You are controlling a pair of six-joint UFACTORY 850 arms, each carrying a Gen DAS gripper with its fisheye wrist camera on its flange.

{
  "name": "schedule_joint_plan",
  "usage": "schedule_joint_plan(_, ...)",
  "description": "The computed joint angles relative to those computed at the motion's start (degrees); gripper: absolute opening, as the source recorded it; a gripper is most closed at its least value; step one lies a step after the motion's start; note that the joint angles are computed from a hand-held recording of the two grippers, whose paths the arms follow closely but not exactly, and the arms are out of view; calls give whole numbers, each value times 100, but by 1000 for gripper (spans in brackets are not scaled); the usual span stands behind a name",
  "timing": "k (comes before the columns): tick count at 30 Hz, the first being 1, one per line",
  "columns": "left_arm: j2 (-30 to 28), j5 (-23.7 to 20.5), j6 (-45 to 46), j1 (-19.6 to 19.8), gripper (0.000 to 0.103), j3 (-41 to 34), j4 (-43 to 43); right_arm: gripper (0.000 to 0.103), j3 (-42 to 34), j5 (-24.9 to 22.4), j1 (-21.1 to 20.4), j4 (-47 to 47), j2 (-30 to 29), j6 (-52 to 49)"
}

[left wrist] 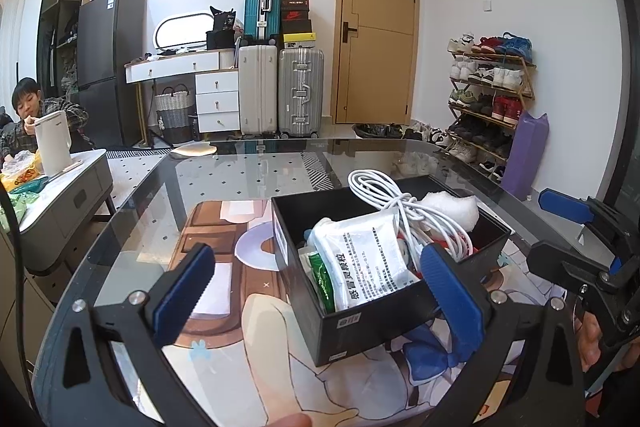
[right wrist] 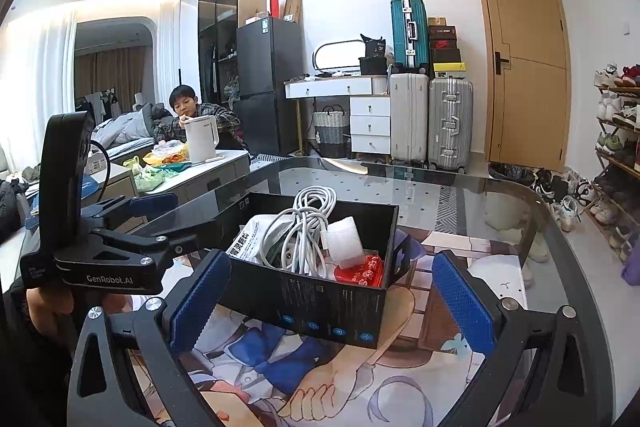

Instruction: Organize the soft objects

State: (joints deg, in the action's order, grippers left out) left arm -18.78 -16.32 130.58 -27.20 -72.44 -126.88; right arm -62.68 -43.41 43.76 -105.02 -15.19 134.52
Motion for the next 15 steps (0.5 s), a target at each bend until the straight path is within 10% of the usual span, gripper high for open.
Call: schedule_joint_plan(15,-4,-16,-144,20,103,-22,90,102,60,-10,-10,-113,22,158)
